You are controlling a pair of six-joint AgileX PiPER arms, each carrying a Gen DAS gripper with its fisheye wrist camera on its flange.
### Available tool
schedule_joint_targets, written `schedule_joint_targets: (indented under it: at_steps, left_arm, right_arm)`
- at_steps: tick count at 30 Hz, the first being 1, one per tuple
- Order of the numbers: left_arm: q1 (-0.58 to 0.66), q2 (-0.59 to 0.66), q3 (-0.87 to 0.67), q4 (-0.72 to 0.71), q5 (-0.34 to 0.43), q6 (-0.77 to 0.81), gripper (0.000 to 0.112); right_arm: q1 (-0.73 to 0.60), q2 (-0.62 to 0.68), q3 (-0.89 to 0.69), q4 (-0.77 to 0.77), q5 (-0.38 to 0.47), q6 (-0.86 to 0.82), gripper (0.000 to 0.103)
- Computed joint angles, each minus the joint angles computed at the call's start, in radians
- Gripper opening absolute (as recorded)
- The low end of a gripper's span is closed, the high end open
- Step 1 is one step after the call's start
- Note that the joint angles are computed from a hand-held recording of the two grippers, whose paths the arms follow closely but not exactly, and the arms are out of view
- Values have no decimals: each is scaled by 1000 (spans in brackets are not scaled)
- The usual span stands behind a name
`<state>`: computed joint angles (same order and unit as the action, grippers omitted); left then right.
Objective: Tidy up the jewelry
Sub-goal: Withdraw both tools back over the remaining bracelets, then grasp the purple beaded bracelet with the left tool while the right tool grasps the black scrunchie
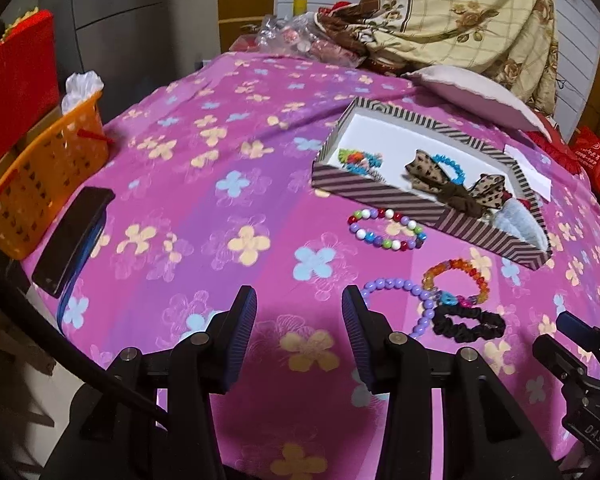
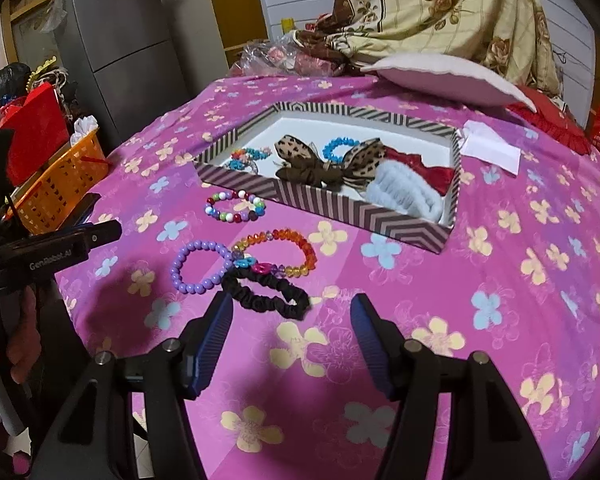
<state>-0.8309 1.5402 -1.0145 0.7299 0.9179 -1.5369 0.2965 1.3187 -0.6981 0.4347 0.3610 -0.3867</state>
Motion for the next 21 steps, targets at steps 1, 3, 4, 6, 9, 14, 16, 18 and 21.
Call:
schedule_joint_targets:
  at_steps: [1, 3, 4, 6, 9, 14, 16, 18, 21]
  left_arm:
    - [7, 2, 5, -9, -11, 3, 46]
    - [21, 6, 11, -29, -35, 13, 46]
    - [26, 8, 15, -35, -46, 14, 46]
    - [30, 14, 18, -42, -58, 15, 46]
    - [34, 23, 18, -46, -63, 15, 46]
    - [56, 28, 25, -63, -82, 29, 46]
    - [66, 32, 27, -71, -94, 39, 46]
    - [80, 35, 31, -84, -118, 55, 46]
    - [97, 47, 28, -103, -144, 79, 46]
  right_arm:
    - [1, 8, 0, -5, -3, 4, 64]
    - [0, 24, -3, -5, -4, 3, 64]
    - [-3, 35, -8, 7, 0, -10, 64]
    - [-3, 64, -15, 19, -4, -23, 64]
    - [11, 127, -34, 7, -32, 10, 56]
    - [43, 240, -100, -95, -61, 120, 52]
    - [43, 281, -128, -70, -55, 93, 47]
    - [50, 297, -135, -83, -70, 97, 41]
    - [43, 299, -135, -61, -61, 44, 26]
